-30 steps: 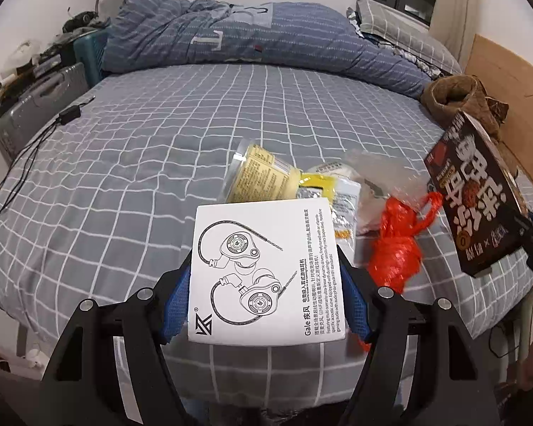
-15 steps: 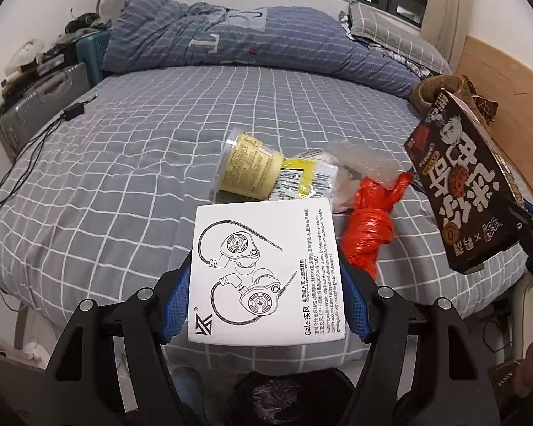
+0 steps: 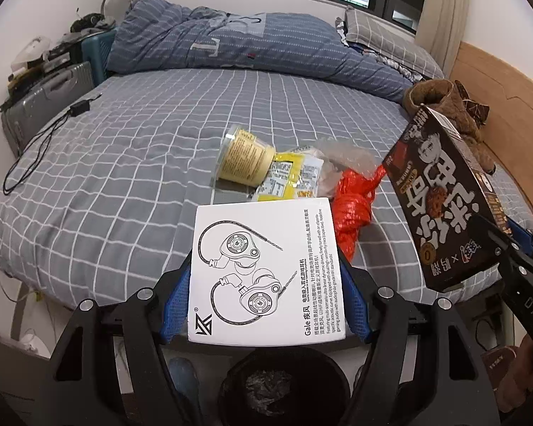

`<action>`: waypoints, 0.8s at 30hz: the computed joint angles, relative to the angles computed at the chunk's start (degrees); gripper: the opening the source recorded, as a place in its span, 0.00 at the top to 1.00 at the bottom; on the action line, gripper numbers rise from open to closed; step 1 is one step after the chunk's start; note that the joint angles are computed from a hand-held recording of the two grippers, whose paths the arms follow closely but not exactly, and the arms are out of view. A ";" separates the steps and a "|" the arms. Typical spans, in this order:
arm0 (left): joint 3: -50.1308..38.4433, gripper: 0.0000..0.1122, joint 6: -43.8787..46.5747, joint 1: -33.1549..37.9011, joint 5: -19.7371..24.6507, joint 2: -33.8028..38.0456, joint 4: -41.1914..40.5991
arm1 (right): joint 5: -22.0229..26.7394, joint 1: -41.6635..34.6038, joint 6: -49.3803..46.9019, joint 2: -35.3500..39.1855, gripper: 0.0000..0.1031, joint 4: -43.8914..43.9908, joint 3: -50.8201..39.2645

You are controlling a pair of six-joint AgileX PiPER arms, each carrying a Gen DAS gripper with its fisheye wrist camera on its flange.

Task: Collect trash
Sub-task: 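Carry the white box and brown box with both tools down toward the floor bin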

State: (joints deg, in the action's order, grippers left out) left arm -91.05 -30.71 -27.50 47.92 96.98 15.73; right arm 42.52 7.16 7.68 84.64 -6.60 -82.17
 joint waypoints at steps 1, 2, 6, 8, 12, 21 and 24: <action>0.58 0.38 -0.34 -0.22 0.11 -0.47 0.21 | 0.13 0.36 -0.01 -0.40 0.60 -0.08 0.38; 1.07 0.38 -0.56 -0.33 0.19 -0.88 0.18 | 0.18 0.58 -0.05 -0.77 0.60 -0.03 0.77; 2.70 0.38 -1.56 -0.76 0.43 -2.44 0.97 | 0.75 1.35 0.63 -2.23 0.59 -0.30 2.28; 3.29 0.38 -1.87 -1.04 0.63 -3.18 1.19 | 0.99 1.52 1.09 -3.06 0.59 -0.58 3.11; 4.73 0.38 -2.06 -1.90 1.15 -4.73 1.20 | 1.92 2.05 1.70 -4.75 0.59 -0.98 4.63; 9.31 0.38 -4.54 -3.89 2.78 -8.66 2.97 | 4.88 5.22 4.27 -9.76 0.59 -2.60 8.75; 11.11 0.38 -5.51 -4.76 3.64 -10.24 4.08 | 6.58 6.10 4.80 -10.94 0.60 -2.87 9.55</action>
